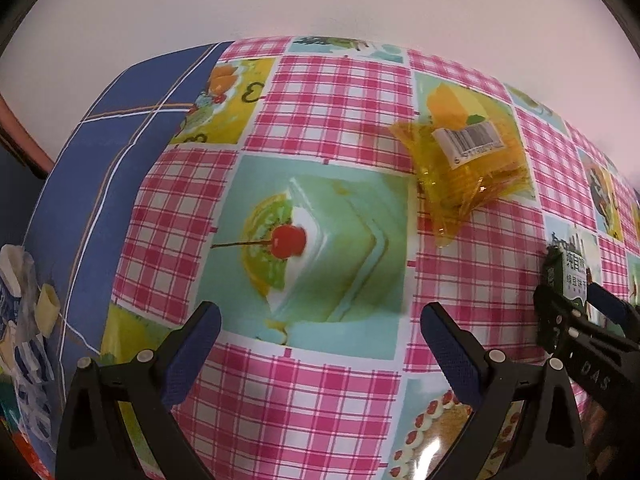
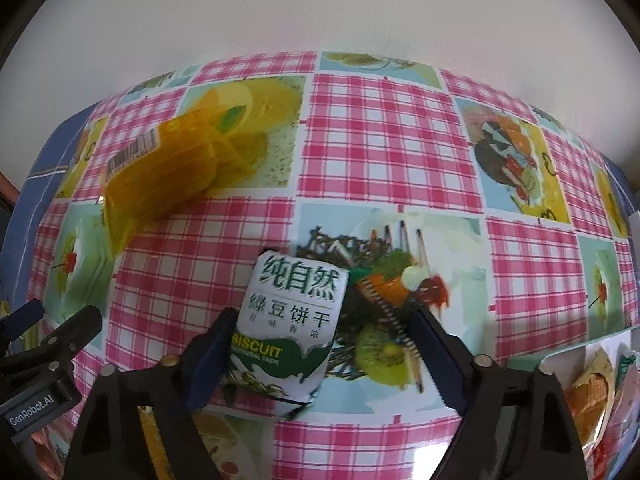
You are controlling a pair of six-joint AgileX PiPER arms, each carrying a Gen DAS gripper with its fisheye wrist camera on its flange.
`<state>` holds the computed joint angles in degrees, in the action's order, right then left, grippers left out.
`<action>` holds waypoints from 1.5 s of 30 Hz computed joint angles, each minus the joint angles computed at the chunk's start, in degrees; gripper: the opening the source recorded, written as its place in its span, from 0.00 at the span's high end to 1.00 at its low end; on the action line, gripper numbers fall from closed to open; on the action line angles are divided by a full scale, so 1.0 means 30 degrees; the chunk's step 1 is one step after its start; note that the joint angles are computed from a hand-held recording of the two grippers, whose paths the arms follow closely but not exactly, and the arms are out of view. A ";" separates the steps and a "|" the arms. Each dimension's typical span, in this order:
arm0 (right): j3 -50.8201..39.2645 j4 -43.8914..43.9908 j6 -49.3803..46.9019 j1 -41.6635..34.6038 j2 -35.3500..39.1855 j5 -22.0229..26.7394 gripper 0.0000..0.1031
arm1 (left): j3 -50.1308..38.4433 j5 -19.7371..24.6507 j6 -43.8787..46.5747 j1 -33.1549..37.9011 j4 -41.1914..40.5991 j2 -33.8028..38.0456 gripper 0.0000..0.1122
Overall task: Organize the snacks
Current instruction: 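Grasp the green biscuit box with the right tool while the left tool grasps the orange jelly packet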
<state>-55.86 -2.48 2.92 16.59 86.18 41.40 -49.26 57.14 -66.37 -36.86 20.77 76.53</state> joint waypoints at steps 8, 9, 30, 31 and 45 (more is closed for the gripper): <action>-0.0389 0.0560 -0.1556 -0.1084 0.0292 0.0015 0.50 | -0.2511 0.0446 0.1396 -0.0189 0.0541 0.1420 0.11; -0.0375 0.0634 -0.1784 -0.1178 0.0317 -0.0037 0.51 | -0.2903 0.0575 0.1675 -0.0181 0.0561 0.1612 0.11; -0.2405 0.2186 -0.5771 -0.3134 0.2096 0.0570 0.56 | -1.0186 0.1864 0.7257 0.0306 0.1532 0.7975 0.20; -0.2391 0.2236 -0.5892 -0.3187 0.2069 0.0560 0.56 | -1.0235 0.1729 0.7384 0.0421 0.1281 0.8050 0.27; -0.1246 0.1838 -0.5184 -0.2736 0.1157 0.0240 0.59 | -0.9970 0.2030 0.5299 0.0181 0.0789 0.7427 0.60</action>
<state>-59.60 3.03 -12.63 8.38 89.65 42.12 -79.17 63.23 -50.48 -36.32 23.13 98.81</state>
